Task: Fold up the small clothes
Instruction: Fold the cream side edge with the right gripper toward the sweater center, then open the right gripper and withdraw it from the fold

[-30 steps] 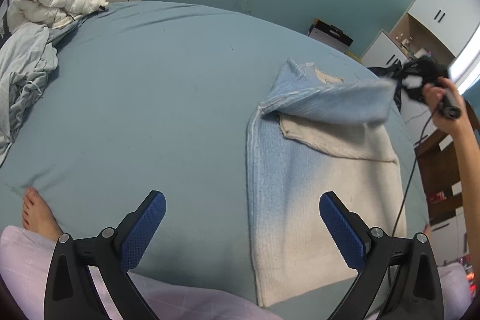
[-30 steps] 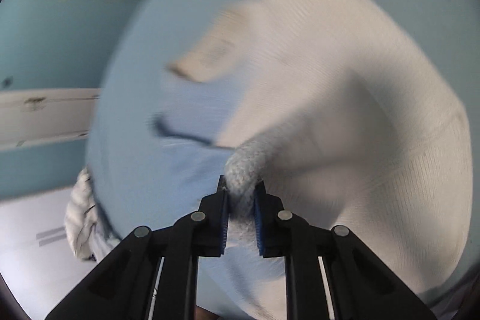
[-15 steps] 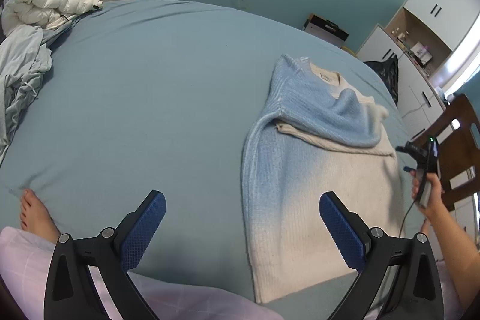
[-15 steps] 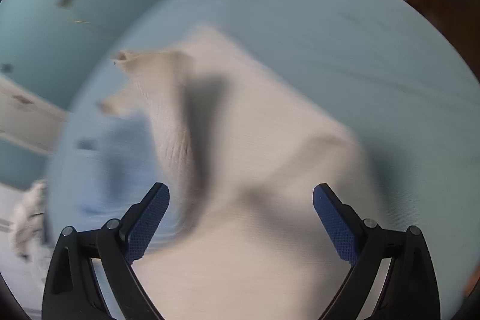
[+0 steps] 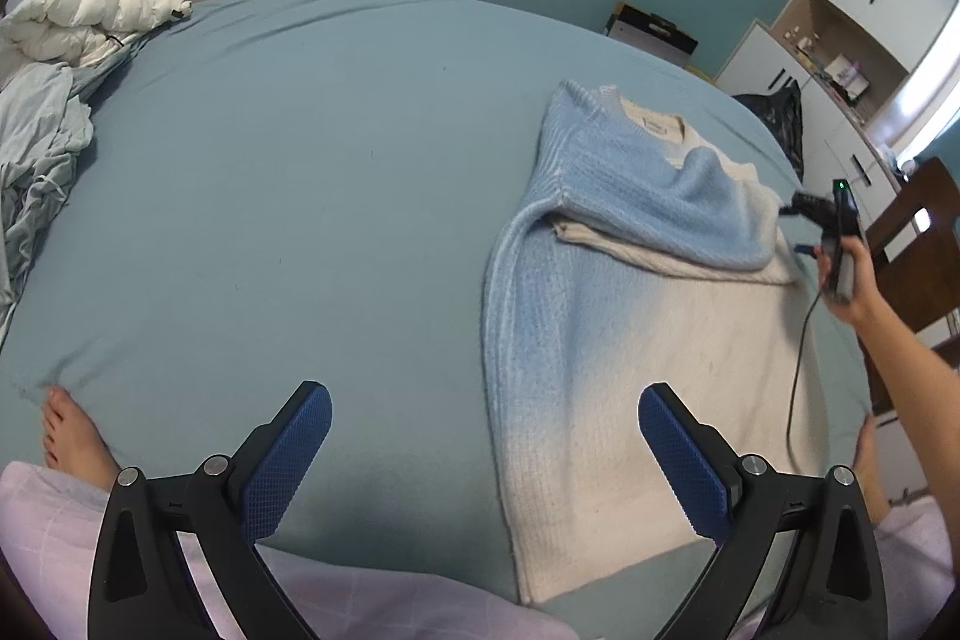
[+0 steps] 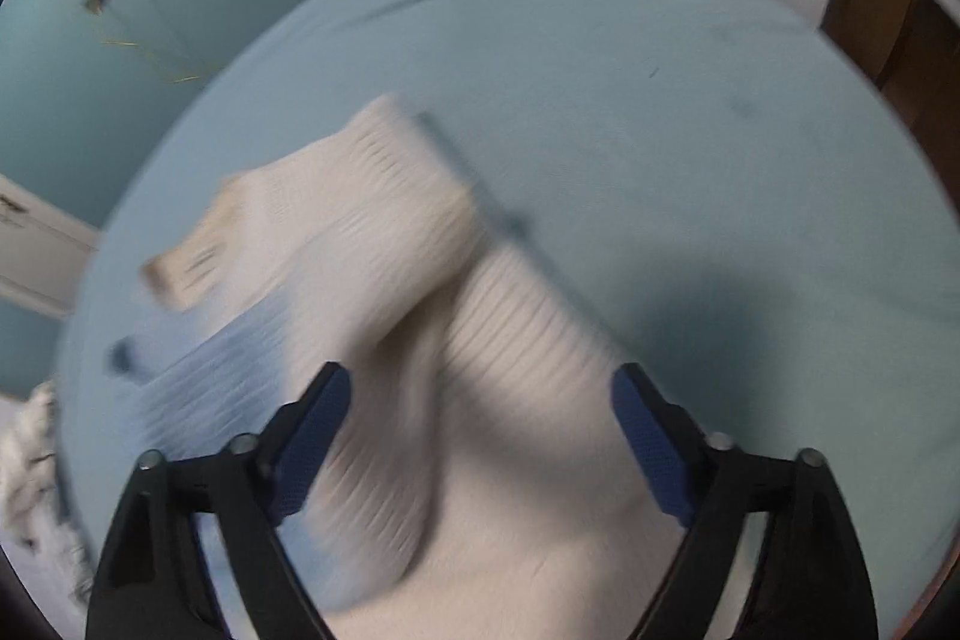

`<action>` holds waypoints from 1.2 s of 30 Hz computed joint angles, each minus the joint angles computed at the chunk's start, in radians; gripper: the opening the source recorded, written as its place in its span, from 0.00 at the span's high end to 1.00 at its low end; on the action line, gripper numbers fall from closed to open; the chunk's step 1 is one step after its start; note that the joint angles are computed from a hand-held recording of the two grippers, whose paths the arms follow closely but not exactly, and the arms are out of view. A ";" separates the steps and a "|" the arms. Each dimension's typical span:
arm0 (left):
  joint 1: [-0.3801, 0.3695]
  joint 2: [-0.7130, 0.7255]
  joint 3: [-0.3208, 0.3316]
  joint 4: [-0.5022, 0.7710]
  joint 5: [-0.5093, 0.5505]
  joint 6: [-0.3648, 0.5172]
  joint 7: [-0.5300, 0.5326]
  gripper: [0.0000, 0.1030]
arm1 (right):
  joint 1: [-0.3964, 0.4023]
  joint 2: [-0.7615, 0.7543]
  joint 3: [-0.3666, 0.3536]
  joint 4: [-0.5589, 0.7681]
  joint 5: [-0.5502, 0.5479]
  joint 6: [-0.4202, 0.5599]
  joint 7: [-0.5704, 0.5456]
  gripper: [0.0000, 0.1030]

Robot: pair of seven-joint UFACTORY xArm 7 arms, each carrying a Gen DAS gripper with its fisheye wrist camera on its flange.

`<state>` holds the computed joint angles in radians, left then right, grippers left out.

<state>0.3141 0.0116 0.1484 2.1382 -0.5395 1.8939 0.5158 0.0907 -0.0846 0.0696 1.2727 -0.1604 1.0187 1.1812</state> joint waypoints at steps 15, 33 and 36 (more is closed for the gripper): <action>-0.009 0.002 -0.005 -0.020 0.039 0.014 -0.001 0.00 | 0.017 0.182 0.004 0.153 0.254 -0.041 -0.115 0.83; -0.075 -0.050 -0.028 -0.096 0.136 -0.075 0.034 0.00 | 0.093 -0.264 0.056 -0.082 -0.018 0.013 0.120 0.86; -0.102 0.007 -0.045 -0.028 0.151 -0.058 0.024 0.00 | 0.084 -0.317 0.029 -0.199 0.177 0.024 0.118 0.42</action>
